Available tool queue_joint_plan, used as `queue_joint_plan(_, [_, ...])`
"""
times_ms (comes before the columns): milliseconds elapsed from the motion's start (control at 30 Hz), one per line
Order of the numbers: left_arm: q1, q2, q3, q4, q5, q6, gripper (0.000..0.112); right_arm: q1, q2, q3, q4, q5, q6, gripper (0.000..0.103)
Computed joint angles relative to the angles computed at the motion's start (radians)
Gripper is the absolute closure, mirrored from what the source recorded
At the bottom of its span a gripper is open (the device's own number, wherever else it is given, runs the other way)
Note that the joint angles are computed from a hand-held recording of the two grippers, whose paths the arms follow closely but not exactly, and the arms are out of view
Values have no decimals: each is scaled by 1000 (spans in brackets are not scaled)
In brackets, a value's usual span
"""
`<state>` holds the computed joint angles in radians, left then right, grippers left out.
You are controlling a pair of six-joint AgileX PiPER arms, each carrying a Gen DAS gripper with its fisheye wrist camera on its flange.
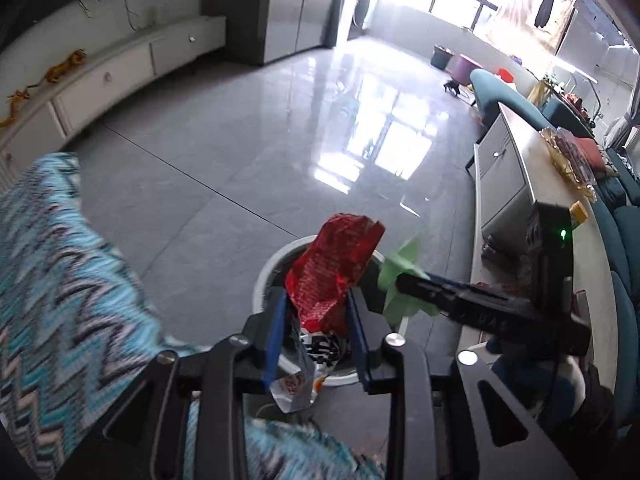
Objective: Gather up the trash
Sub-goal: 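Carry both items to the trash bin and open both tools over it, then move both tools back over the rug toward the remaining wrappers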
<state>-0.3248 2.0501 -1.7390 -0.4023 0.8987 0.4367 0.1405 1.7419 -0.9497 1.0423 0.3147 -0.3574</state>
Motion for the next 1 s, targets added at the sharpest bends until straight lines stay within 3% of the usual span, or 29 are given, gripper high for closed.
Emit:
queue_joint_plan(100, [-10,72,-72,-23,33,-21,63,-8,17,-1,-27,-2,31,56])
queue_joint_plan(233, [-19,76,-55,-7,22,-37,62,-15,12,20,10,-6,-1,54])
queue_joint_plan(433, [10,-36,76,0,-56,-46,63,-14,-28,51,102,-10,-74,54])
queue_joint_plan(567, [47,-144,183,2,-107,-37,63,16,-93,57,35,-16,-2,54])
queue_joint_plan(800, [174,-378,350,-34,-167,18,63,123,-240,17,-335,-27,362,54])
queue_joint_plan(1000, [436,-575,417,-161,-124,166,63,274,-288,-127,-765,30,773,54])
